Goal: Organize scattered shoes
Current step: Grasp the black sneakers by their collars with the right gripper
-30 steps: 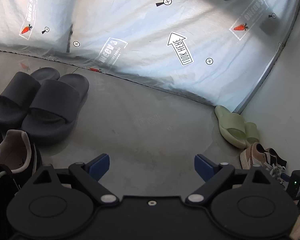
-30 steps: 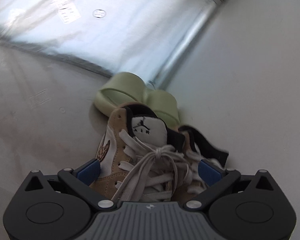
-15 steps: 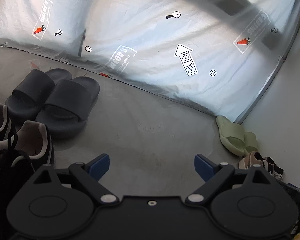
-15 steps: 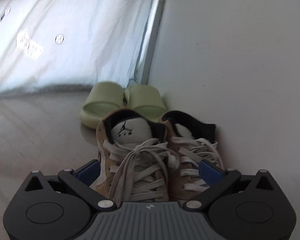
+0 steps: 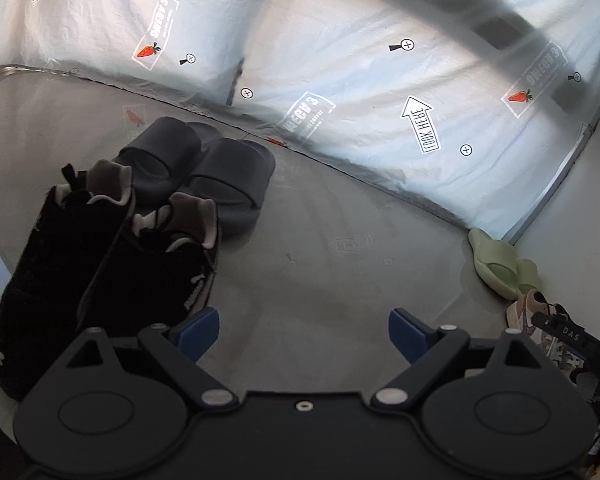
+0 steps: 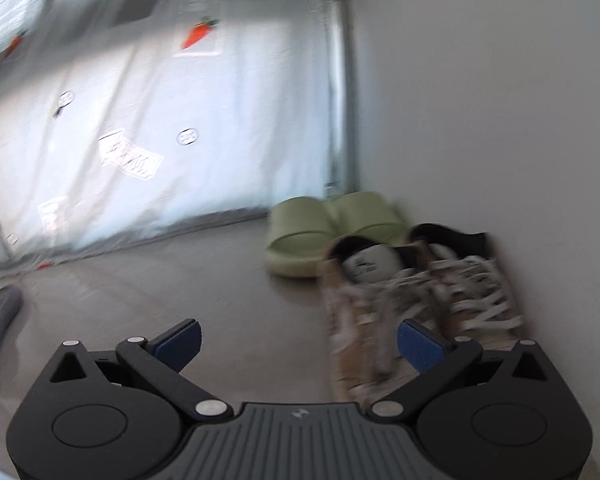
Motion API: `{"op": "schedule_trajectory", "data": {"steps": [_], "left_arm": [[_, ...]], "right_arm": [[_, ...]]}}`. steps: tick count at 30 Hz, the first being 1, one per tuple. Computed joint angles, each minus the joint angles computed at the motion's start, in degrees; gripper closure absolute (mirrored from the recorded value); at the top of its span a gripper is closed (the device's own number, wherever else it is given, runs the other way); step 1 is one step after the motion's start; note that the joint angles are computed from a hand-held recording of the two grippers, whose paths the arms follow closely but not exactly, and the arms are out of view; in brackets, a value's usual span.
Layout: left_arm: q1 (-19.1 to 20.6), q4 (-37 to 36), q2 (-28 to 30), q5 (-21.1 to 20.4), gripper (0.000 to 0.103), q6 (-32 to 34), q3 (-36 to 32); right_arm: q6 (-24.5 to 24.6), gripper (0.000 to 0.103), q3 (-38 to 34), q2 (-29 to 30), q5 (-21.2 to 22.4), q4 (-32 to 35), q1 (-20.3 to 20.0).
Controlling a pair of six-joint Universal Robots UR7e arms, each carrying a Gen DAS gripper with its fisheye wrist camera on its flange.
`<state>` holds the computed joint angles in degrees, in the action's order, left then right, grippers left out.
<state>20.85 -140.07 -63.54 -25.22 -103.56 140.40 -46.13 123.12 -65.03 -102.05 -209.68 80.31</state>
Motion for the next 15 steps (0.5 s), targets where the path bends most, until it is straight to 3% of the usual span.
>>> {"op": "schedule_trajectory", "data": {"steps": [2,8,15], "left_arm": [[-0.85,2.78,-2.16,-0.42,0.011,-2.27,1.47],[-2.80,15.48,-15.88,-0.74,0.011,-8.01,7.60],[-0.48,23.81,-31.82,1.18,0.011,-5.43,13.68]], "right_arm": [[-1.29,0.000,1.58,0.60,-0.14,1.32,1.98],[2.71,0.000,5.49,2.00,-0.22,6.85,8.72],[13.67,0.000,5.02,4.48,2.73,21.78,18.62]]}}
